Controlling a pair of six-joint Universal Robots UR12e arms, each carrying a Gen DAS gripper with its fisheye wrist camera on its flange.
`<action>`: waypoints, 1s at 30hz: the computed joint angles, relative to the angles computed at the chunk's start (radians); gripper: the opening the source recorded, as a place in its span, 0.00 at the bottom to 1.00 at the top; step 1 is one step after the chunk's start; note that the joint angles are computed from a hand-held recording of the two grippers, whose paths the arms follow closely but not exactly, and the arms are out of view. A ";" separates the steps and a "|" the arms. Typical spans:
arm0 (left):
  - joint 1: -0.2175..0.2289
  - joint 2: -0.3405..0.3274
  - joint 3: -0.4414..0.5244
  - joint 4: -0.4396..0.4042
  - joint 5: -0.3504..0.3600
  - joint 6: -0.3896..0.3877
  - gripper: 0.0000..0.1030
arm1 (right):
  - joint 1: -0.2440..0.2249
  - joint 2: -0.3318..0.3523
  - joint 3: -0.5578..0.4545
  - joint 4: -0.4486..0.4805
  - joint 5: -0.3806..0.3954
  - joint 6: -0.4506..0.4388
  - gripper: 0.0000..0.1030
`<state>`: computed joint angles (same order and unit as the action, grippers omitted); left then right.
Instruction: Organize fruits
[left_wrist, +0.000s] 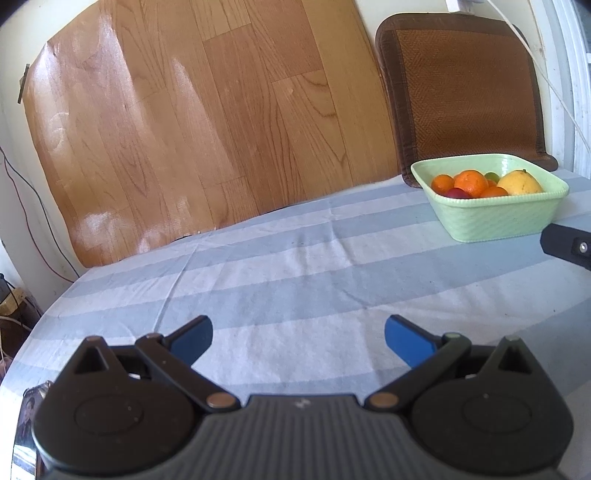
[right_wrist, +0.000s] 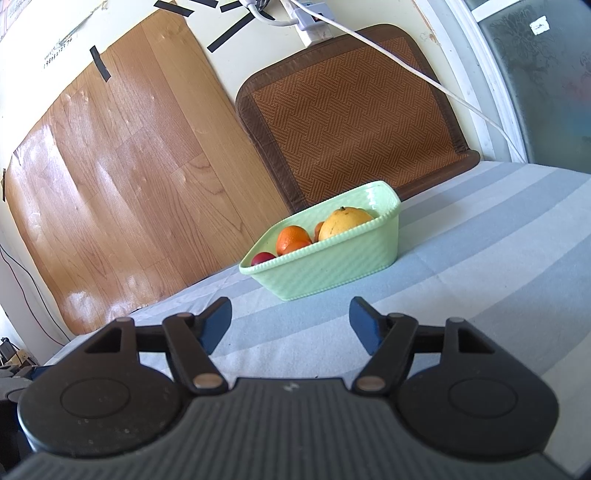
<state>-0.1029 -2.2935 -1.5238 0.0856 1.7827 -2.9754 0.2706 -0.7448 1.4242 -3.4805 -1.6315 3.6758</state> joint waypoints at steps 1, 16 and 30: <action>0.001 0.001 -0.001 -0.002 -0.007 0.000 1.00 | 0.000 0.000 0.000 0.000 0.000 0.000 0.70; 0.010 0.013 -0.012 -0.036 -0.076 -0.012 1.00 | 0.000 0.000 0.000 0.000 0.000 0.001 0.70; 0.013 0.016 -0.007 -0.073 -0.090 -0.030 1.00 | 0.000 0.000 0.000 0.001 -0.001 0.001 0.71</action>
<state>-0.0904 -2.2773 -1.5307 0.0128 1.6926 -3.0054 0.2709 -0.7448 1.4238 -3.4800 -1.6326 3.6771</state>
